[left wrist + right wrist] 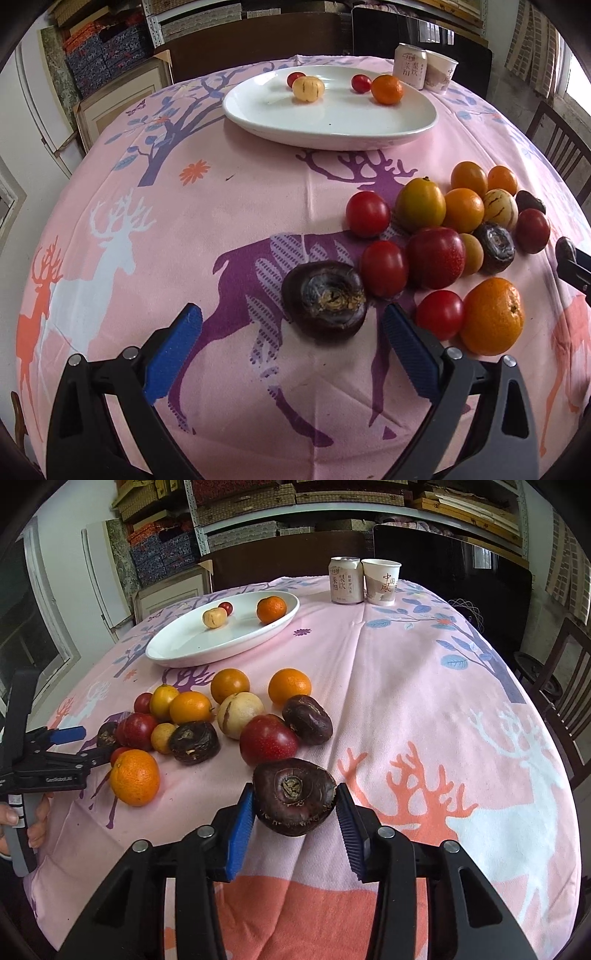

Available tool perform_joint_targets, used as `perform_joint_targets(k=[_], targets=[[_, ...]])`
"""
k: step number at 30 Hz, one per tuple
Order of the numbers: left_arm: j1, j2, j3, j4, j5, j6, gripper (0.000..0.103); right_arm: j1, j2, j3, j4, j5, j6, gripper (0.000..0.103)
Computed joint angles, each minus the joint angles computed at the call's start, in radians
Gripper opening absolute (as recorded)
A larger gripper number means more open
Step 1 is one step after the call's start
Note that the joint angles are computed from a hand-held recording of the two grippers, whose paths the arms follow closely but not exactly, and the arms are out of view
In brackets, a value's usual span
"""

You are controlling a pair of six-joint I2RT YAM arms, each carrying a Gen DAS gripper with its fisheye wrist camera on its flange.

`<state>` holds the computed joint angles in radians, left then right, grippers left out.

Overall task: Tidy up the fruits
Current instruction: 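Grasp a dark brown fruit with the right tool while the left tool grasps another, then carry both dark brown fruits onto the white plate and open both tools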

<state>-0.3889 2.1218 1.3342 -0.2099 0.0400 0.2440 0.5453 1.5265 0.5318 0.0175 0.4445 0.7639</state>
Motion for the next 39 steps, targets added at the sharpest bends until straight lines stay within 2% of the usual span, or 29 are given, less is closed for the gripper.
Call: perform_joint_targets(k=[1, 2, 3, 4, 7, 15, 21, 28, 39], targets=[[-0.007, 0.003, -0.004, 0.018, -0.011, 0.004, 0.095, 0.01, -0.006, -0.002, -0.001, 0.004, 0.003, 0.044], [-0.012, 0.003, -0.008, 0.03, -0.012, 0.012, 0.083, 0.018, -0.011, -0.002, -0.004, 0.007, 0.005, 0.044], [-0.014, -0.001, -0.015, 0.037, 0.005, 0.02, 0.056, 0.026, -0.016, -0.001, -0.008, 0.011, 0.005, 0.044], [-0.007, -0.004, -0.016, 0.028, 0.057, 0.029, 0.044, 0.031, -0.018, 0.0, -0.009, 0.013, 0.002, 0.044], [-0.02, -0.026, -0.051, 0.05, 0.04, 0.047, 0.045, 0.04, -0.025, 0.003, -0.007, 0.012, -0.003, 0.044], [0.024, -0.157, -0.089, 0.003, 0.147, 0.046, 0.045, 0.07, -0.087, 0.021, -0.002, 0.046, -0.047, 0.044], [0.044, -0.246, -0.076, 0.029, 0.2, 0.003, 0.045, 0.086, -0.11, 0.096, -0.038, 0.088, -0.126, 0.044], [0.019, -0.146, 0.087, -0.02, 0.165, -0.051, 0.045, 0.037, -0.029, 0.216, -0.005, 0.06, -0.254, 0.044], [-0.03, 0.077, 0.381, -0.116, 0.083, -0.111, 0.045, -0.094, 0.207, 0.438, 0.008, -0.1, -0.356, 0.044]])
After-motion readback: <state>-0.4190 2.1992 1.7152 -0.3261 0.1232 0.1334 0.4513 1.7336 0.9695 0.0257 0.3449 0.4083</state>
